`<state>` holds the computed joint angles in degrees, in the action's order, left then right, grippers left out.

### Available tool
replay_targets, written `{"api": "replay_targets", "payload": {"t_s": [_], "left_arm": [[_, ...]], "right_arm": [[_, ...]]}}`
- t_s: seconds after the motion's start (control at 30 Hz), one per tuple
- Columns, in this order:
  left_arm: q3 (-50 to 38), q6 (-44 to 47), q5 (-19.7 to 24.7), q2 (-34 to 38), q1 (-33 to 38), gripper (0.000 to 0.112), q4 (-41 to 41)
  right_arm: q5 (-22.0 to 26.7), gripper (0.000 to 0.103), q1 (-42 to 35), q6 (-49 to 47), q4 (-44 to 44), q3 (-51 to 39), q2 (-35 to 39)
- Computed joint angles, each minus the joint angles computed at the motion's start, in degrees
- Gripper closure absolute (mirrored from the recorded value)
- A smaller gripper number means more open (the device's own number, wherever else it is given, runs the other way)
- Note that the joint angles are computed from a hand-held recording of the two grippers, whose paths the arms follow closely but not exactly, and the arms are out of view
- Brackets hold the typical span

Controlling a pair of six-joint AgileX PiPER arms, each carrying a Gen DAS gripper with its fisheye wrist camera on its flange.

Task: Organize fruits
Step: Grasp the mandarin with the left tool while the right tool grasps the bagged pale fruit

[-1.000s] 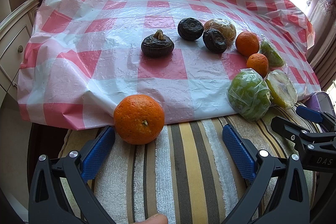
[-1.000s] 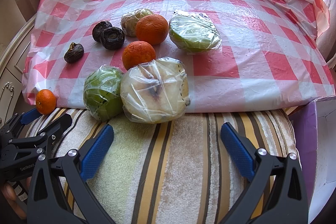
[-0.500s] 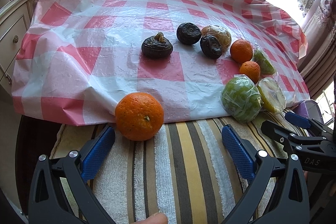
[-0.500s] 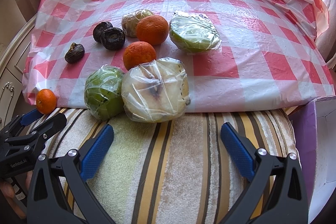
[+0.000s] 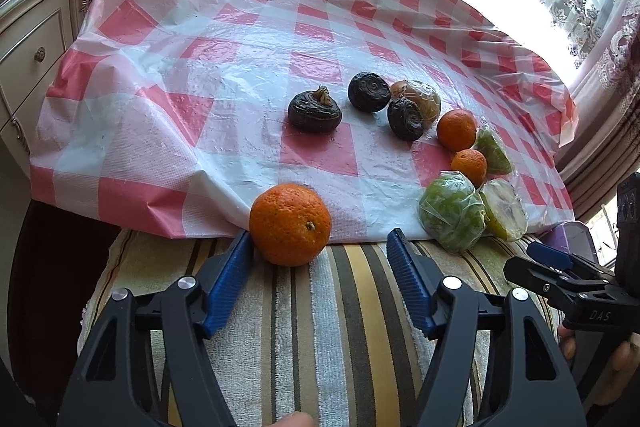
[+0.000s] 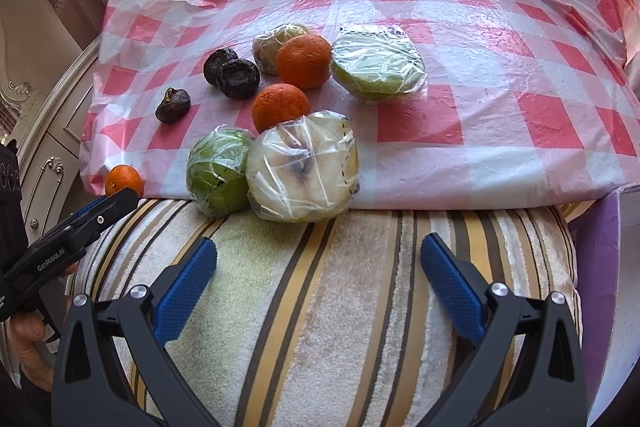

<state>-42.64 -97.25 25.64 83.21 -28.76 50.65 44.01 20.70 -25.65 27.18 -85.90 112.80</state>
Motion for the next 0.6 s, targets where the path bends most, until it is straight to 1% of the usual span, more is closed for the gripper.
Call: {"api": "replay_targets", "payload": {"t_s": [0.07, 0.13, 0.27, 0.3, 0.37, 0.43, 0.5, 0.6], "left_arm": [[-0.55, 0.04, 1.3, 0.34, -0.05, 0.051, -0.18], [-1.17, 0.39, 2.73, 0.62, -0.03, 0.057, -0.47], [-2.13, 0.72, 4.73, 1.28, 0.15, 0.066, -0.4], [-2.4, 0.6, 5.62, 1.49, -0.04, 0.072, -0.27], [-2.39, -0.15, 6.23, 1.51, -0.38, 0.073, 0.44], [-2.55, -1.07, 7.56, 1.72, -1.33, 0.073, 1.35], [-2.8, -2.99, 9.85, 1.84, -2.95, 0.073, 2.98], [-3.4, -4.32, 12.58, 2.13, -4.9, 0.074, 4.65]], "right_arm": [[-0.03, 0.002, 0.71, 0.69, -1.93, -0.18, -0.02], [-0.18, 0.002, 0.72, 0.4, -1.7, -0.15, -0.02], [1.02, 0.002, -1.68, -3.08, 4.43, 0.03, 0.16], [1.11, 0.002, -2.23, -3.68, 5.95, 0.12, 0.15], [1.09, 0.002, -2.55, -3.8, 6.82, -0.07, 0.2], [-0.59, 0.002, -1.89, -3.95, 5.55, 0.11, -0.15], [-3.04, 0.002, -0.73, -1.76, 1.88, 0.21, -0.59], [-5.6, 0.002, 0.59, -0.63, -0.99, 0.0, -0.68]]}}
